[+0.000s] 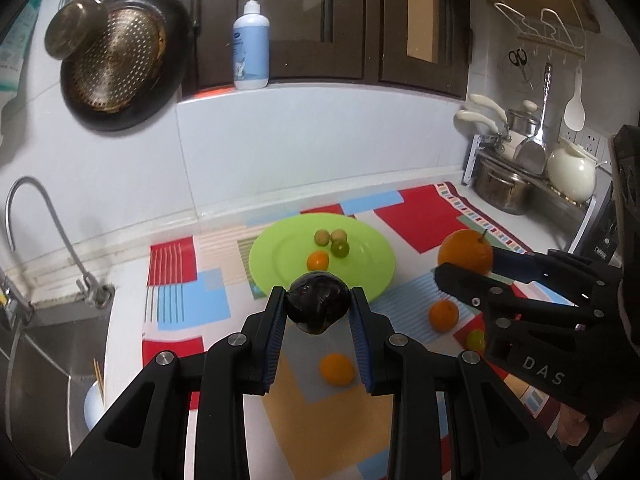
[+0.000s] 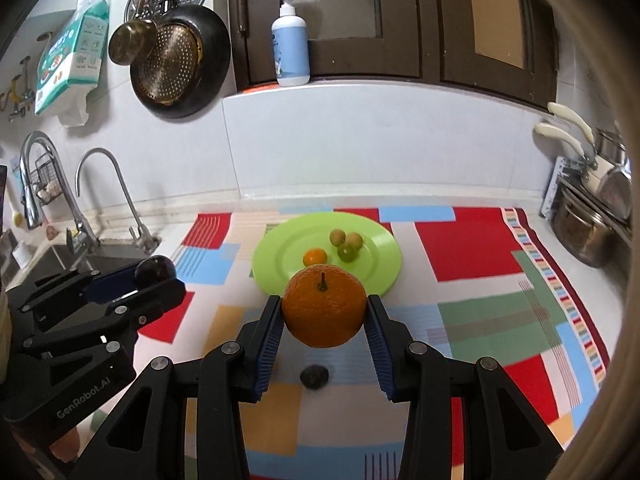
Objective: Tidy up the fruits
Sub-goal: 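Carry the plum and the orange over the green plate and lower them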
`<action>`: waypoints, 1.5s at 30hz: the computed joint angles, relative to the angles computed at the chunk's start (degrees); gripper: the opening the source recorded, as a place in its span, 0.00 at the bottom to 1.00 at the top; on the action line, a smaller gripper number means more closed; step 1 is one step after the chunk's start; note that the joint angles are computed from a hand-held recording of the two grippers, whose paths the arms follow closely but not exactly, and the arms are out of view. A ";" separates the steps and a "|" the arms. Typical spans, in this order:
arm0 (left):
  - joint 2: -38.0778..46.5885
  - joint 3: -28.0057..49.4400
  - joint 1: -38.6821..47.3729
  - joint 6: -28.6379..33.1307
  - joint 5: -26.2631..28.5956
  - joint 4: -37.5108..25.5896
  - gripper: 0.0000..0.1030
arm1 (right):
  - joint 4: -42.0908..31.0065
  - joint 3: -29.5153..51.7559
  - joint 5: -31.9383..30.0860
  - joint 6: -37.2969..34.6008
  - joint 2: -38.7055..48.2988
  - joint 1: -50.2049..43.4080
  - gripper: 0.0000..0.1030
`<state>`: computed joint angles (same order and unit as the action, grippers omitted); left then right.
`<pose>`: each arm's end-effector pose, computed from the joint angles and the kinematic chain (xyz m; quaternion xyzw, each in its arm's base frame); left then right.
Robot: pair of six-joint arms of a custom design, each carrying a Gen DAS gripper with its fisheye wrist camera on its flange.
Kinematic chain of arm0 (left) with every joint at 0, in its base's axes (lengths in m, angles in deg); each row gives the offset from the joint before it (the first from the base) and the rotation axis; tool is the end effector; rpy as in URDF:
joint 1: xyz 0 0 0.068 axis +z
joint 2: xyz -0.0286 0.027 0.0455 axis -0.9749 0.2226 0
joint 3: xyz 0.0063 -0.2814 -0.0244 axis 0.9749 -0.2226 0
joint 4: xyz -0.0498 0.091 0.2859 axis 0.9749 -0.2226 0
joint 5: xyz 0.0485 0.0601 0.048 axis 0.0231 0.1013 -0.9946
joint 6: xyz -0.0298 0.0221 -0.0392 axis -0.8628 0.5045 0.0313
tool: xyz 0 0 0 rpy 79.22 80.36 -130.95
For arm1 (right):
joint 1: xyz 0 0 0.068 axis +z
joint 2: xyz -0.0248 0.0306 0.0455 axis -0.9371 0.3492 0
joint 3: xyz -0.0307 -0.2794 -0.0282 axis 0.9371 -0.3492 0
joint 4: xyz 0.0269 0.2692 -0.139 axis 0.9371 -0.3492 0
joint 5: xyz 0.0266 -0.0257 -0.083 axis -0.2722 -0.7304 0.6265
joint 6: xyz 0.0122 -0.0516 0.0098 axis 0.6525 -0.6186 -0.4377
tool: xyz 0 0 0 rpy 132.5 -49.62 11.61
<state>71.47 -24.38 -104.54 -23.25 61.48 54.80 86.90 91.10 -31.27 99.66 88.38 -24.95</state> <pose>0.2479 -0.1209 0.1955 0.1047 0.8782 -0.0591 0.4630 0.2485 0.2244 0.1915 -0.0855 0.8831 0.0687 0.4561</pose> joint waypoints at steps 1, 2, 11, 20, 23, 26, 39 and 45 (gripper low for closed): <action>0.80 0.88 0.24 0.63 -0.05 0.29 0.31 | 0.05 0.90 -0.68 -0.49 0.60 -0.53 0.41; 1.15 1.25 0.34 1.08 -0.08 0.60 0.31 | 0.10 1.45 -1.03 -0.77 0.95 -0.78 0.41; 7.67 8.36 4.88 4.87 4.09 1.66 0.31 | -1.39 10.40 -3.51 -3.96 7.95 -3.86 0.41; 17.15 17.67 9.31 6.46 10.65 -0.56 0.31 | -4.93 20.64 -6.46 -6.60 15.13 -6.77 0.41; 20.75 20.91 10.09 7.31 11.65 -1.15 0.31 | -6.07 24.03 -6.98 -7.47 17.82 -7.45 0.41; 24.22 24.00 10.75 8.09 12.36 -1.81 0.31 | -7.54 27.87 -8.22 -8.22 21.04 -8.59 0.41; 40.45 36.16 13.64 11.10 15.67 -4.57 0.31 | -15.19 44.23 -15.66 -11.03 36.78 -13.83 0.41; 46.96 41.41 14.51 12.49 16.74 -6.11 0.31 | -18.90 50.59 -15.89 -14.71 42.33 -14.71 0.41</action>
